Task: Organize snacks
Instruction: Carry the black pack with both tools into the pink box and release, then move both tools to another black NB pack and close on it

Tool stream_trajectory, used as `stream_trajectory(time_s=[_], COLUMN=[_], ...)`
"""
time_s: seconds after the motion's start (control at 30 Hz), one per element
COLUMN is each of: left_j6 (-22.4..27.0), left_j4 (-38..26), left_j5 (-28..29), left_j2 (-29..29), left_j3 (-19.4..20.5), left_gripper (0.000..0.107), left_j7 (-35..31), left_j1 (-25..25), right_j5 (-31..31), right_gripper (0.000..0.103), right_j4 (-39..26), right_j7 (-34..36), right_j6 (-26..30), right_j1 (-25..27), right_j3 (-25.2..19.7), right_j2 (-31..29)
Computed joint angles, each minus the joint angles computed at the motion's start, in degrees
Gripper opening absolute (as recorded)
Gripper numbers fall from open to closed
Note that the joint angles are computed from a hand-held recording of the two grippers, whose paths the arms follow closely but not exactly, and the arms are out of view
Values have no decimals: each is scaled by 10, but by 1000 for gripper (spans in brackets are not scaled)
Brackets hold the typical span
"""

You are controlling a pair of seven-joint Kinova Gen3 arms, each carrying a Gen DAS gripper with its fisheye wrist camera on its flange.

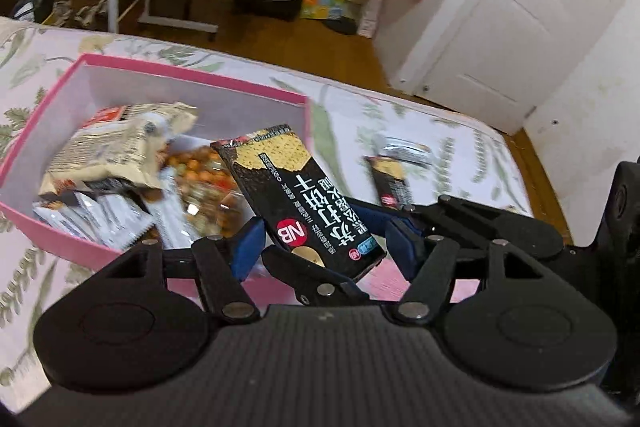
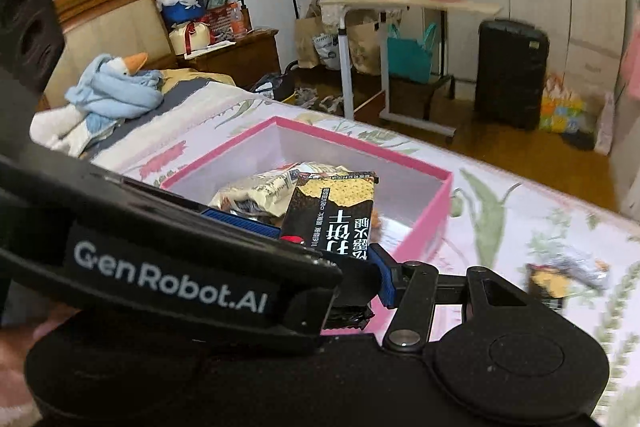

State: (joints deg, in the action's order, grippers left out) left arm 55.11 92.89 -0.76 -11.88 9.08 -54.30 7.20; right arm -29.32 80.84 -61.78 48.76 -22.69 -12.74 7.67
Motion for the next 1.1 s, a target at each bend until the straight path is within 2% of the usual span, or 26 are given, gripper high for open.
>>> stream_trajectory(time_s=[0.17,0.3,0.43,0.53,0.83,0.93,1.1], left_j6=[-20,-16,-10,1,50,61,58], left_j4=[10,6,7,5,-22,-40,-69], left_j5=[-6,-35,-77,-104,-116,-116,-127], left_j2=[33,59,53,38,1,5,34], left_j3=[-16,-10,3,17,51,60,73], left_gripper=[64,64,67,70,70,70,70], left_j7=[-13,17,64,91,116,115,103], left_j1=[-11,-11,0,8,21,28,51], right_j5=[19,26,32,48,-33,-71,-91], right_gripper=[62,63,79,85,85,85,85], right_j4=[-13,5,29,43,66,82,96], right_j7=[-58,-57,-23,-14,30,70,133], right_j6=[-20,-49,-73,-77,-6,7,13], right_j1=[-20,-22,-15,-13,52,74,97], right_j3=[-4,-14,-20,-12,44,71,101], right_j2=[42,53,27,-2,-70,-92,-104])
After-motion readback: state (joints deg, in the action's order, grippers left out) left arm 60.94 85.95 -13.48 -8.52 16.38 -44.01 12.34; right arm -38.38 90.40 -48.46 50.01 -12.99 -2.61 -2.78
